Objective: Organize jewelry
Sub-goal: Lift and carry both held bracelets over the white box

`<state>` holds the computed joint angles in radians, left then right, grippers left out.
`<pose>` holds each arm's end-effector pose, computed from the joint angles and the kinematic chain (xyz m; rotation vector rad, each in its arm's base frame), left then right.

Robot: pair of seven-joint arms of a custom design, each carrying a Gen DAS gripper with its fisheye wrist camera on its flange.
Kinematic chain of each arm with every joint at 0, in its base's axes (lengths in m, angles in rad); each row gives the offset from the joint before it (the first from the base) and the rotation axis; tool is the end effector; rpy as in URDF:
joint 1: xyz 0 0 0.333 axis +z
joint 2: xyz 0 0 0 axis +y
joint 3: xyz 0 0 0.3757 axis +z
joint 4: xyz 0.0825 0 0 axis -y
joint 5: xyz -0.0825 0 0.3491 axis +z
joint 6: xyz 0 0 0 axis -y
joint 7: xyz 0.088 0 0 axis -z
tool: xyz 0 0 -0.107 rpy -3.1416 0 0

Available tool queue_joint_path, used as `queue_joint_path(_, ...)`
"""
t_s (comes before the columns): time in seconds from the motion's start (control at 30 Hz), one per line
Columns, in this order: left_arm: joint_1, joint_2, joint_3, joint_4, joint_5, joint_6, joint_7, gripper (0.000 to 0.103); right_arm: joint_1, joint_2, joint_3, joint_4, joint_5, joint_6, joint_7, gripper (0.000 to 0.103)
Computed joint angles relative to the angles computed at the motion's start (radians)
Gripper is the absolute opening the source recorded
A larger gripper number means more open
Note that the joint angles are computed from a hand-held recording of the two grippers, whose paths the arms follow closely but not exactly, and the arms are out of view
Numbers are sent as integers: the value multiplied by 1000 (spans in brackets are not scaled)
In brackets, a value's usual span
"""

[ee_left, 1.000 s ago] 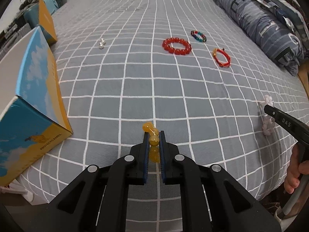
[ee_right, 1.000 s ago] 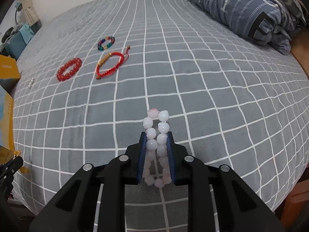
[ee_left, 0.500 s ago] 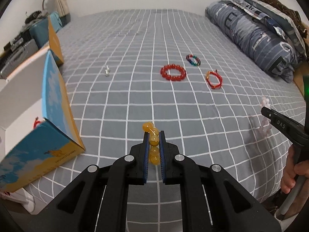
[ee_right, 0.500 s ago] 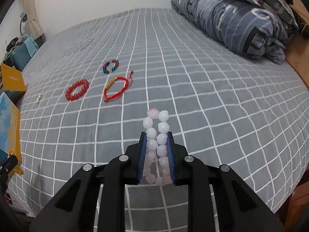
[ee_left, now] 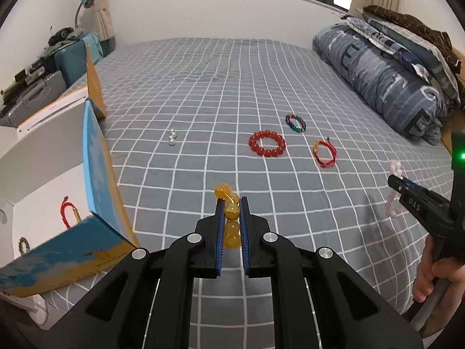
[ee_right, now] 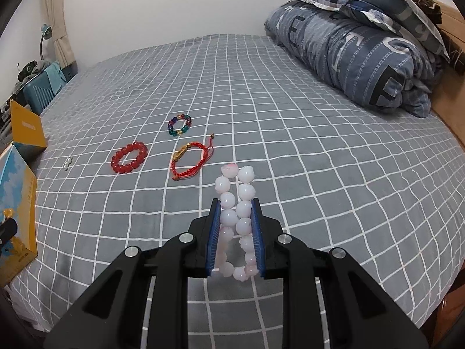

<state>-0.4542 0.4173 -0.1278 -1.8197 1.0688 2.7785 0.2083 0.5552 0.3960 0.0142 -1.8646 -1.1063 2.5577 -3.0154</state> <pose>0.5448 -0.3902 0.4316 -1.7043 1.8995 -0.7930 0.5438 0.3621 0.4067 -1.5491 2.0173 -0.7806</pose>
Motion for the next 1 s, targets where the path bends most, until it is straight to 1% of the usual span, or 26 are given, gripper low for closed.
queue_joint_path(0.2,13,-1,9,14,3,-9,5,9,-6,42,5,65,44,22,-61,20)
queue_joint_path(0.47,47,-26,15,11,-10,-10,15,9,26,111,-8,209,118,18,-151,20)
queue_joint_path(0.57,53,-51,28,2,14,-17,-16,9,41,145,-11,280,149,21,-205,20)
queue_joint_path(0.77,83,-96,29,-21,48,-46,-63,9,83,233,-16,443,225,1,-324,20)
queue_joint_path(0.93,132,-132,23,-60,43,-60,-84,9,125,306,-29,585,288,-25,-427,20)
queue_joint_path(1.0,152,-146,20,-77,36,-59,-86,9,140,346,-27,662,320,-43,-481,20)
